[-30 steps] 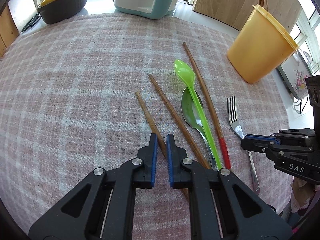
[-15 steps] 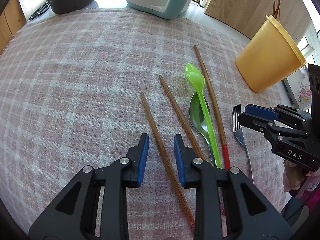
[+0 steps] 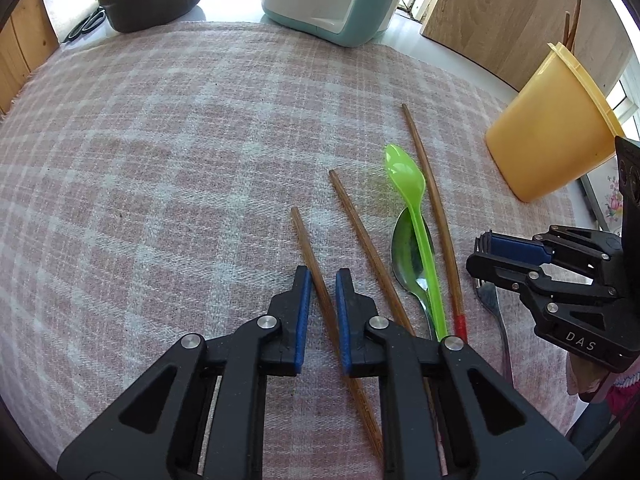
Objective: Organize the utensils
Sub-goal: 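Close the left tool on a red-tipped chopstick while the right tool lifts the fork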
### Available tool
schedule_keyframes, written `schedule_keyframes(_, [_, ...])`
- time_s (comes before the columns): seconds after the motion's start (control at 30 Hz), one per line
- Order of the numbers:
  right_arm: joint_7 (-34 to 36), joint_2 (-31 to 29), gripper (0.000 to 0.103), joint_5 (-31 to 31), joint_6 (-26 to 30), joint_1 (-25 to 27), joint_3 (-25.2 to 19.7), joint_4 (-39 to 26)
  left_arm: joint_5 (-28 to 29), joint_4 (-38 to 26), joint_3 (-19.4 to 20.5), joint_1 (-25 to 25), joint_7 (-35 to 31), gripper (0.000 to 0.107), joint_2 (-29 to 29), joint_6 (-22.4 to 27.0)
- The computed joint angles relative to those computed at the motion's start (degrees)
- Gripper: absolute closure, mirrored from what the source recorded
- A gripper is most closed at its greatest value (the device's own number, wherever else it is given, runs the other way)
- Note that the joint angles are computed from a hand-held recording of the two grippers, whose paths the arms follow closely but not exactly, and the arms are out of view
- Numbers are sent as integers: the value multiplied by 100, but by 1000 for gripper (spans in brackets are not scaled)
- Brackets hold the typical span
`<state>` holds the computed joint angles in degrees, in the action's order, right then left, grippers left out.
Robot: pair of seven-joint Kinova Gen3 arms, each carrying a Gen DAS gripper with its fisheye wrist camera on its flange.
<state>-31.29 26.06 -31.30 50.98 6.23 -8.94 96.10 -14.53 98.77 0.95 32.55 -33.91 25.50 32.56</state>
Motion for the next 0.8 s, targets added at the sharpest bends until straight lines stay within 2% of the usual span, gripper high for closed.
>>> schedule_keyframes(0.07, [-20,1,83,11,17,-13,7,-4,82,98,47,-82,-47,100,-54,-110])
schedule_keyframes(0.3, [-18,-185,83,93,-84,-74,28,119,-13,137,-19,50,107,101,-145,1])
schedule_keyframes(0.8, [369,-379,84,-245,193,198,93,87,-273,285,-35,177,576,103,-407,-104])
